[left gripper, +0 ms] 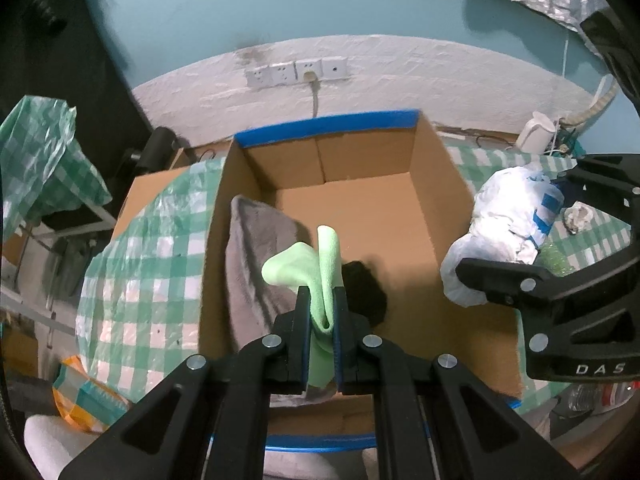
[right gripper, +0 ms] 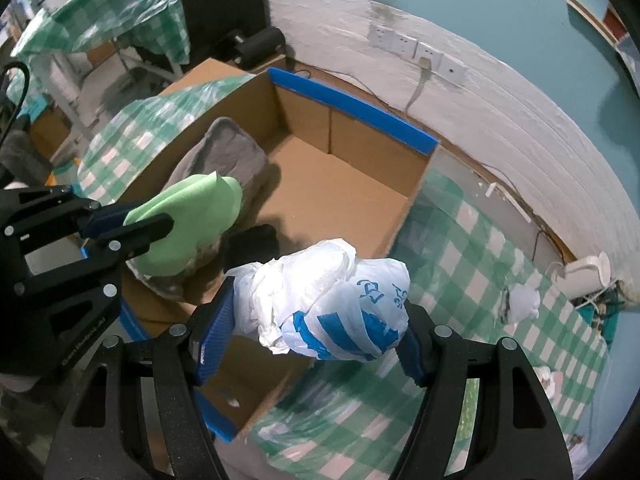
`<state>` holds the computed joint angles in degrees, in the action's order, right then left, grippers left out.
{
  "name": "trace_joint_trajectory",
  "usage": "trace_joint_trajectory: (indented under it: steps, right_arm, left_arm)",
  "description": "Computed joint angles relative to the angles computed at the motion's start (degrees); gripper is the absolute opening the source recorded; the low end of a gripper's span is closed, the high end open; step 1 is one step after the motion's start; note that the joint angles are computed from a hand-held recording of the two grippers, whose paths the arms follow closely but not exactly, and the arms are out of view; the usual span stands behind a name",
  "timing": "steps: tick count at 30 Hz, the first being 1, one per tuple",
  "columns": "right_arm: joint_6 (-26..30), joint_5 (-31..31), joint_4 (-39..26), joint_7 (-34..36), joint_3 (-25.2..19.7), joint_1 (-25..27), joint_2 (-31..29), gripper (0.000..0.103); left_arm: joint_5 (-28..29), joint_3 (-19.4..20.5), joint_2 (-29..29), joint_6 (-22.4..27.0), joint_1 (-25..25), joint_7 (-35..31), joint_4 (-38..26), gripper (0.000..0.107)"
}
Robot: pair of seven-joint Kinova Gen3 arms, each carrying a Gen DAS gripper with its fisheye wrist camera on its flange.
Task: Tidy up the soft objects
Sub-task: 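Open the left tool to drop the green cloth while the right tool drops the bag into the box, then move both open tools back over the table toward the scrubber and white tube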
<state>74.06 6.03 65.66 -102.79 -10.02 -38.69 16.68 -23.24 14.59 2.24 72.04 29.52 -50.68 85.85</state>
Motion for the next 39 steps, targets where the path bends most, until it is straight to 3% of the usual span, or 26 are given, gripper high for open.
trace_joint_trajectory:
  steps: [5,7,20,33,39]
  right_arm:
    - [0.59,3.99,-0.66,-0.77,0.37,-2.41,1.2,0.078]
    - [0.43,4.76,-0.6,-1.19,0.58,-2.83,1.24,0.079]
    - [-0.79,3.12,0.59,-2.62,0.71,-0.9,-0.04,0.079]
    - [-4.18,1.69,7.18,-2.82,0.2,3.11,-5.2,0.079]
    - [-5.2,0.83,10.81,-3.07,0.05,5.59,-7.94,0.079]
  left_arm:
    - [0.52,-0.47,-0.28,0.48,-0.61,0.09,0.57,0.041]
    - [0.28,-0.38,-0.56,0.28,-0.73,0.35,0.86,0.046]
    - [0.02,0.2,-0.49,-0.2,-0.67,-0.04,0.91,0.046]
    - [-0.84,0.72,1.0,0.2,1.5,0.05,-0.92,0.046]
    - [-2.04,1.09,2.93,1.07,4.3,0.33,-3.17,0.055]
